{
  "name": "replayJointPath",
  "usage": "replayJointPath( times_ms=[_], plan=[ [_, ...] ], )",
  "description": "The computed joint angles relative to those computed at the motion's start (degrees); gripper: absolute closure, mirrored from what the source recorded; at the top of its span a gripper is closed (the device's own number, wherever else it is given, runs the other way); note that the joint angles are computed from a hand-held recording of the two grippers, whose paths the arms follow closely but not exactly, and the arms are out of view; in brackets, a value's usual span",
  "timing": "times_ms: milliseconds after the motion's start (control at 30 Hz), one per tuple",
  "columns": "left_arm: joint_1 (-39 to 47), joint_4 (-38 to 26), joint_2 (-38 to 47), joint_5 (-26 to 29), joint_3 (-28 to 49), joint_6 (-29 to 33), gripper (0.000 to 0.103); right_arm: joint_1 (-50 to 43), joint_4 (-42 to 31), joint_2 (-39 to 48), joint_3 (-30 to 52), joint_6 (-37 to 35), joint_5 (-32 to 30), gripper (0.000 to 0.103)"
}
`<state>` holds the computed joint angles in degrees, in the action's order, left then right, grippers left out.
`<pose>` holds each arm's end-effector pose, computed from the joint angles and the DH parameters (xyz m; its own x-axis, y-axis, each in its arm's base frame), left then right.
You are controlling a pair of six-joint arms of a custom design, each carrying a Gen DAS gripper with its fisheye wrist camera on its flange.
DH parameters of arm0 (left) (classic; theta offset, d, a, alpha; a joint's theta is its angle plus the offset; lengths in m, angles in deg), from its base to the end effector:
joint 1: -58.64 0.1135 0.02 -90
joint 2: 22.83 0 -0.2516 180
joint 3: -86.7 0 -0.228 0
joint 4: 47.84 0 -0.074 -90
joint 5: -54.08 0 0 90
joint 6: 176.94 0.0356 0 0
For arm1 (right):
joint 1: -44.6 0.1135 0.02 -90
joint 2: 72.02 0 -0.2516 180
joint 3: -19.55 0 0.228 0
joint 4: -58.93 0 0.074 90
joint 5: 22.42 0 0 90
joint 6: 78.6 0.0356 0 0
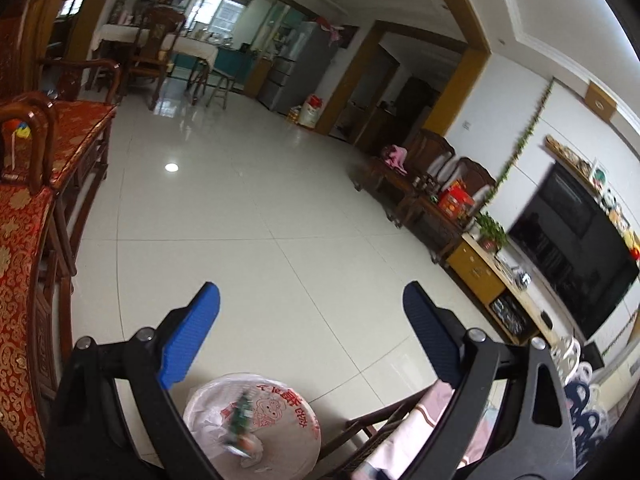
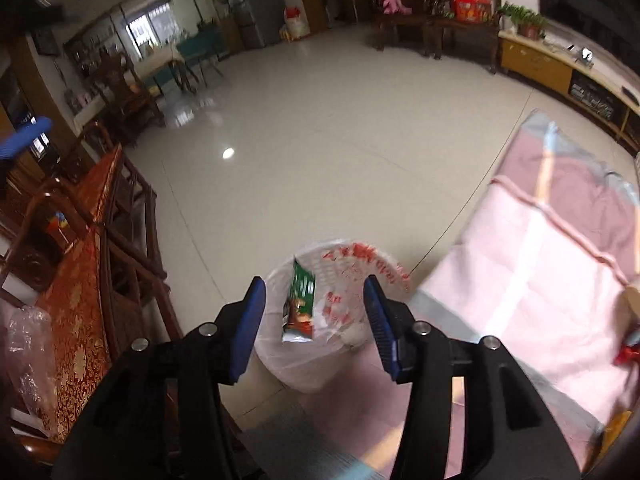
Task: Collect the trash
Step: 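Carry both items to the white wastebasket and open both tools to drop them, then move both open tools back over the trash on the table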
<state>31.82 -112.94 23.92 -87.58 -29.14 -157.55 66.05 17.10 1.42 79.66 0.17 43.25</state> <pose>0.1285 -0.0337 0.2939 -0.0387 -0.6361 -0.7706 -0.6860 0.5776 -0.4424 0.2096 0.0981 0.2147 -0.6417 -0.4428 -0.6262 -0.6905 0.6890 0.2204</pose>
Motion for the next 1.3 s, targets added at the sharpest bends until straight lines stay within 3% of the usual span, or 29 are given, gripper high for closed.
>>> replayJointPath(
  times_ms=[67,167,300,400,633,800,933,1067,1300],
  plan=[
    [-2.2,1.1,2.3,-0.5,1.1,0.6,0.010,-7.6,-5.9,-5.7,0.5,-6.0,-3.9,0.048],
    [-6.3,4.1,8.6,-0.7,3.8,3.5,0.010,-26.1,-18.3,-10.6,4.9,-20.5,-13.6,0.038],
    [-11.4,10.3,21.1,2.9,8.6,9.4,0.010,-53.5,-34.5,-2.3,17.6,-42.7,-22.7,0.032],
    [-15.2,14.9,33.2,8.2,14.9,14.4,0.010,-67.3,-36.1,5.2,25.9,-51.2,-25.0,0.029],
    [-23.4,16.6,59.3,20.7,34.1,21.4,0.011,-81.6,-21.6,20.1,32.7,-49.1,-23.6,0.029],
    [-28.0,17.4,72.5,26.2,45.1,24.3,0.011,-81.9,-26.9,32.5,45.6,-41.0,-17.9,0.029],
    [-30.2,15.7,79.7,27.1,53.1,26.4,0.011,-81.0,-26.7,33.6,46.7,-39.7,-16.8,0.028],
    [-31.5,13.9,82.9,26.7,57.6,28.1,0.011,-80.7,-25.8,33.8,45.8,-40.2,-16.0,0.028],
    [-31.3,13.3,80.5,26.8,56.8,29.1,0.011,-80.2,-25.5,34.7,46.0,-39.7,-14.8,0.028]
  ],
)
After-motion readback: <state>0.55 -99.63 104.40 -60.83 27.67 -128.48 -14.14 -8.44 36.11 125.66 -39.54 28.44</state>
